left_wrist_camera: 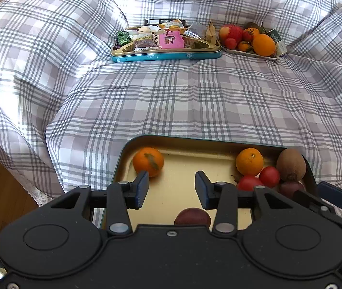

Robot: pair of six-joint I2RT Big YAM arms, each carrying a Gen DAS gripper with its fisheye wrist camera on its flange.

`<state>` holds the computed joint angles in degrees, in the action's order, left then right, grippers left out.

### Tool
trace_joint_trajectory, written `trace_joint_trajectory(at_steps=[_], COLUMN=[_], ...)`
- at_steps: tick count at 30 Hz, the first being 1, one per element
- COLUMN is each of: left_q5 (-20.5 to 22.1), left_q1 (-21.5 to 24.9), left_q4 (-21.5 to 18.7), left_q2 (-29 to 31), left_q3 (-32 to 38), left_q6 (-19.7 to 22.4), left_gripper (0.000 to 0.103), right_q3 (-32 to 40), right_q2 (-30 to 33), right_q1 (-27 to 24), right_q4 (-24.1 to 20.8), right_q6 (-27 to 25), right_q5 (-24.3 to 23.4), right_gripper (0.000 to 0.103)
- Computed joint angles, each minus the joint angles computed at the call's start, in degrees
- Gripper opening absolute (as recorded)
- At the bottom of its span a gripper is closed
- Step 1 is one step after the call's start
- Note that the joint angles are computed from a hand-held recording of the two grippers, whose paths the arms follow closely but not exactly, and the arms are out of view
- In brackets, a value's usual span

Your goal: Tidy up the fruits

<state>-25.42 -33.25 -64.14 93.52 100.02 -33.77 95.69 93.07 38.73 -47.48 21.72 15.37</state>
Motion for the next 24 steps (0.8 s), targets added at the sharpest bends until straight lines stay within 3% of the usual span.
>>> trace_joint_trajectory(at_steps=[8, 24], left_q5=[-0.58, -0.88], left_q1=[-0.69, -1.23], left_q4=[0.08, 0.65], left_q2=[-0.64, -1.73], left_q3=[-0.62, -1.83], left_q6=[-0.55, -0.78], left_gripper=[0.051, 0.051], right_q3=[0.73, 1.85], right_q2=[0.41, 1.17], right_q1=[0.1, 0.29], right_q4=[-1.56, -3.41], right_q6=[3.21, 4.88], right_q5=[1.12, 1.62], right_gripper=[0.037, 0.037])
